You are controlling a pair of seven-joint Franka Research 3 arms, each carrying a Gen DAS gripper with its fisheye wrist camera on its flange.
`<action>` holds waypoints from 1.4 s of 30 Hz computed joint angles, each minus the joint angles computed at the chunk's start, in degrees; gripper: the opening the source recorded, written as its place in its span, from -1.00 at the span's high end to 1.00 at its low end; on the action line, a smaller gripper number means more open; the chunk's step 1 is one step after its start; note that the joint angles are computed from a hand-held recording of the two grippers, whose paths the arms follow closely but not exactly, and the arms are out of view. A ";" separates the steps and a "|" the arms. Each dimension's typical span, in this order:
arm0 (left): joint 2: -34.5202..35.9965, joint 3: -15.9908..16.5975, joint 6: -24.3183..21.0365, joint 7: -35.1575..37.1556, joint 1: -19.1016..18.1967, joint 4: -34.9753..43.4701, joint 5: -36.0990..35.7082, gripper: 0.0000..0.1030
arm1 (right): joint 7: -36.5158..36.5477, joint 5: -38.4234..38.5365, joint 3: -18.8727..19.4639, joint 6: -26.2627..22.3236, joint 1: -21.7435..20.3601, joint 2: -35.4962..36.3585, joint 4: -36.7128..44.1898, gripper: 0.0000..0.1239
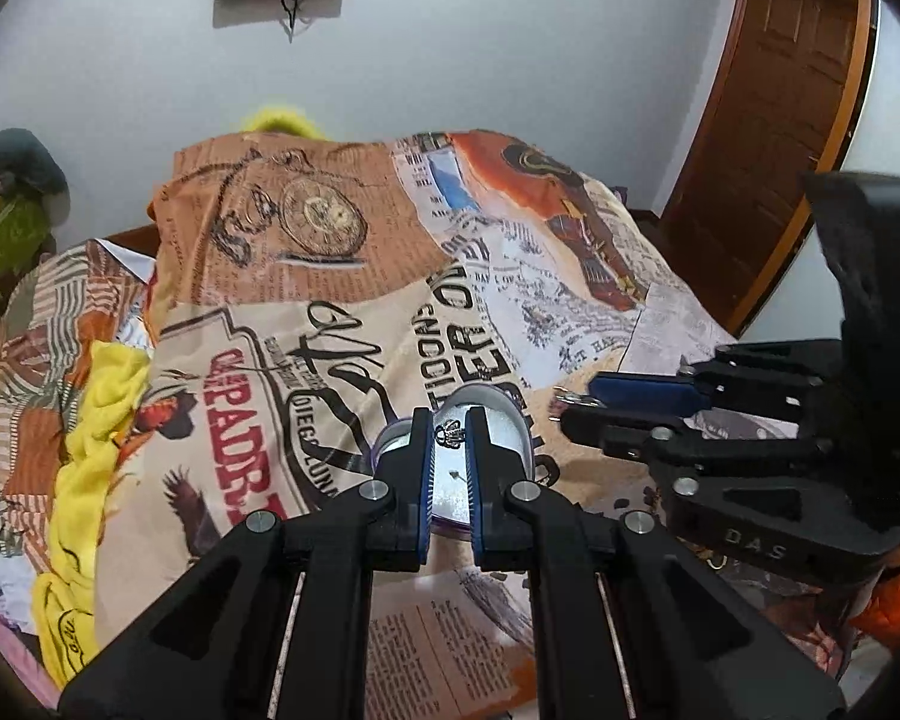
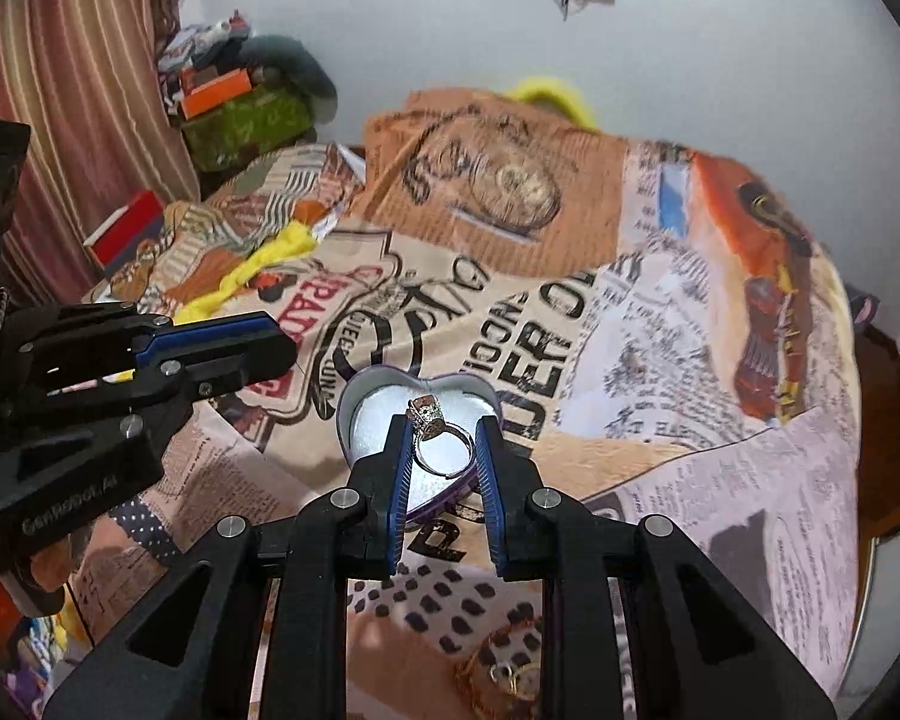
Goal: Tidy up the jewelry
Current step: 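Carry the silver ring with the right tool into the heart tin, then open the right tool to drop the ring, then lift away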
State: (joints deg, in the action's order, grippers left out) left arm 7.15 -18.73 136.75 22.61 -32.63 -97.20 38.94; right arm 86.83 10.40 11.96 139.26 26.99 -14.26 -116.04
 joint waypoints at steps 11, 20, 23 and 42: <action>4.11 0.96 1.58 4.30 0.53 1.30 -5.11 0.83 | -1.26 0.76 -0.87 -7.03 0.47 7.98 6.35 0.69; 4.29 1.63 2.99 3.32 0.79 -0.05 -6.12 0.83 | -1.50 2.50 -1.53 -9.56 0.71 11.01 8.73 0.69; 4.27 1.65 2.96 3.27 0.78 -0.06 -6.06 0.83 | -1.68 4.44 -1.92 -10.96 0.56 11.65 9.62 0.69; 0.74 -0.13 -4.35 -1.11 -1.48 1.60 -1.41 0.83 | 1.52 -0.51 -0.87 -8.04 -0.49 2.12 4.36 0.62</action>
State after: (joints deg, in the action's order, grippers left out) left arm 7.89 -18.85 132.41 21.50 -34.11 -95.60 37.53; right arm 88.35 9.89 11.09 131.22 26.50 -12.14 -111.67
